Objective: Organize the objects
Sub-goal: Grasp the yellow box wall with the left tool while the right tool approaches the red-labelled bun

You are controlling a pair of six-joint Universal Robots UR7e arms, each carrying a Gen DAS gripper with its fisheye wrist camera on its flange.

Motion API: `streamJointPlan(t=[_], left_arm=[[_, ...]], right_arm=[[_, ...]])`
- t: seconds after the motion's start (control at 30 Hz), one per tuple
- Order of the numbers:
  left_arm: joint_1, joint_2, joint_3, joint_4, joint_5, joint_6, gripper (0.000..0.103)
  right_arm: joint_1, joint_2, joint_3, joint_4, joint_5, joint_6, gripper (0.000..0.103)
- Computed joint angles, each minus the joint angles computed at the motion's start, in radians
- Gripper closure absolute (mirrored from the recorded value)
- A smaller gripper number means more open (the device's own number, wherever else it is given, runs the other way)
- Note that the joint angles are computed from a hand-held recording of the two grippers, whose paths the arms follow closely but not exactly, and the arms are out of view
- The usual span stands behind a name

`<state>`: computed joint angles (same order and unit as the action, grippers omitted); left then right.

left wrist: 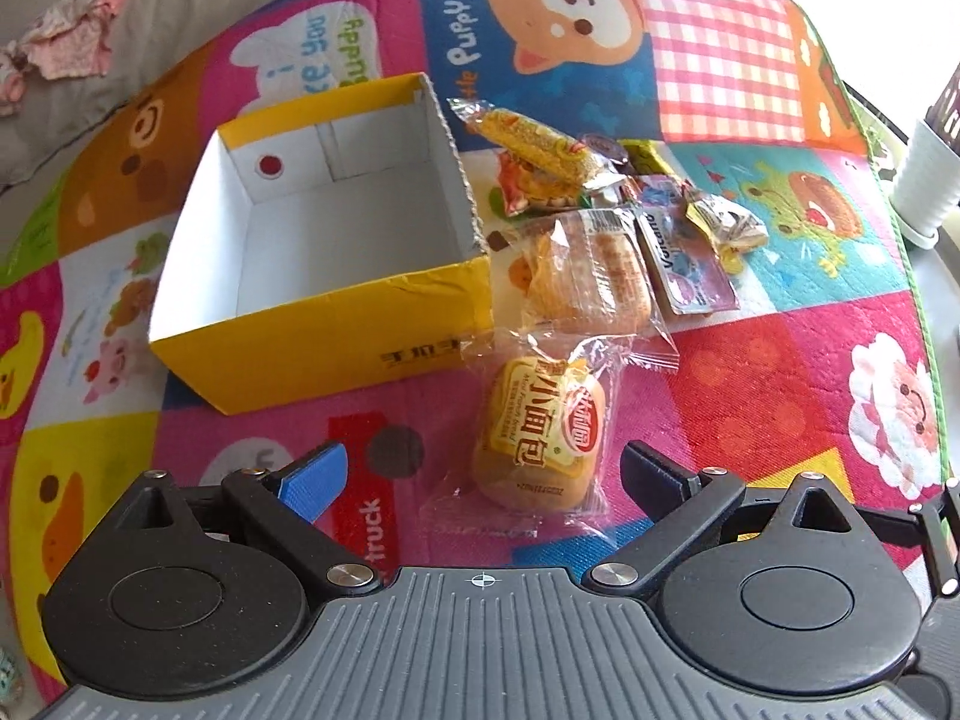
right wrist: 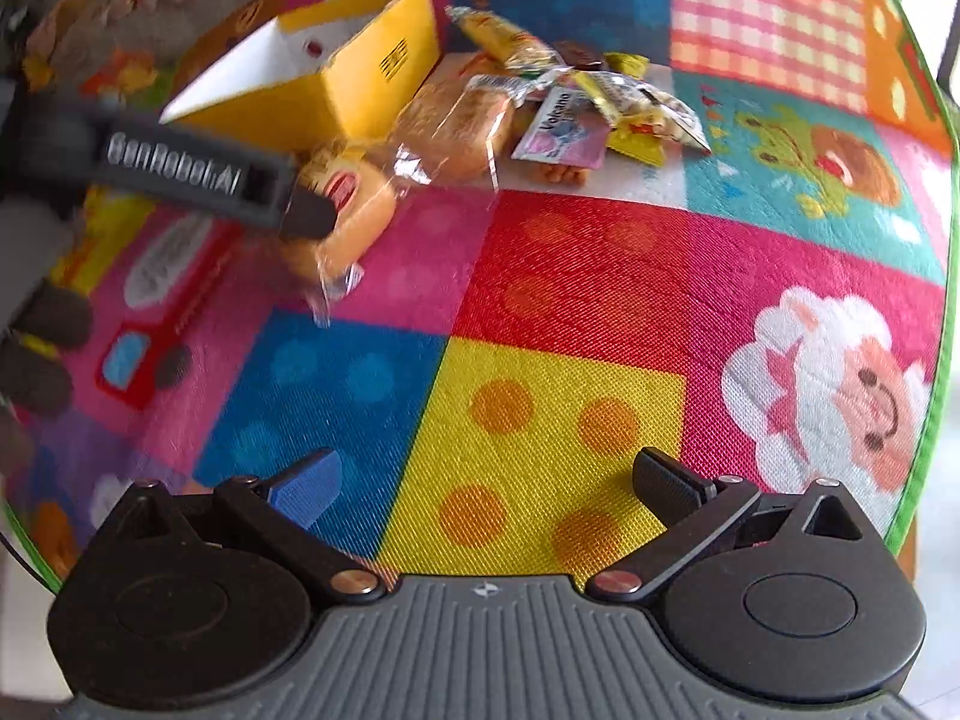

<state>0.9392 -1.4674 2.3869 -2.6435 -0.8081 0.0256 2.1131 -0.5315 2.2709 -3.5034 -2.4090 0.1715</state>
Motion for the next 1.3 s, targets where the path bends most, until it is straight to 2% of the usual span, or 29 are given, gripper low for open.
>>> streamJointPlan(t=[0.1,0.17,0.23,0.27,0.33,0.4,0.47,0.57,0.63,0.7,0.77,0.83,0.9,1.03,1.2,1.3], left_arm=[[0.033,-0.065,-0.057,0.058,-0.023,-0.05,0.002],[0.061,-0.057,-0.119,0.055,0.033,-0.074,0.002],[0.099,0.003,-0.208,-0.007,0.126,-0.073,0.002],[0.12,0.036,-0.252,-0.038,0.148,-0.061,0.002],[0.164,0.099,-0.35,-0.004,0.162,-0.068,0.002],[0.206,0.155,-0.437,0.084,0.144,-0.091,0.002],[0.227,0.195,-0.477,0.123,0.133,-0.08,0.003],[0.244,0.233,-0.492,0.105,0.109,-0.03,0.004],[0.261,0.256,-0.508,0.12,0.077,0.012,0.022],[0.275,0.279,-0.519,0.145,0.08,0.045,0.09],[0.298,0.275,-0.528,0.191,0.046,0.051,0.088],[0.316,0.254,-0.537,0.274,0.007,0.035,0.09],[0.322,0.206,-0.514,0.333,-0.019,0.048,0.092],[0.315,0.093,-0.447,0.431,-0.039,0.069,0.093],[0.305,-0.032,-0.392,0.614,-0.043,0.073,0.095],[0.312,-0.05,-0.408,0.694,-0.077,-0.015,0.095]], right_arm=[[0.005,0.026,0.002,-0.065,-0.017,0.017,0.0],[0.005,0.025,0.0,-0.062,-0.019,0.03,0.0],[0.008,0.023,-0.008,-0.036,-0.029,0.047,0.0],[0.009,0.018,-0.011,-0.013,-0.03,0.061,0.0],[0.002,-0.007,-0.021,0.06,-0.019,0.086,0.0],[-0.006,-0.037,-0.036,0.159,-0.004,0.113,0.0],[-0.012,-0.064,-0.053,0.259,0.008,0.151,0.0],[-0.025,-0.111,-0.089,0.443,0.038,0.225,0.0],[-0.036,-0.161,-0.126,0.635,0.093,0.324,0.0],[-0.034,-0.21,-0.143,0.739,0.162,0.439,0.0],[0.009,-0.244,-0.168,0.843,0.164,0.56,0.0],[0.082,-0.271,-0.212,0.974,0.124,0.674,0.0],[0.155,-0.303,-0.265,1.095,0.106,0.789,0.0],[0.242,-0.334,-0.378,1.293,0.088,0.981,0.0],[0.301,-0.305,-0.527,1.541,0.044,1.132,0.0],[0.325,-0.3,-0.559,1.568,0.003,1.167,0.0]])
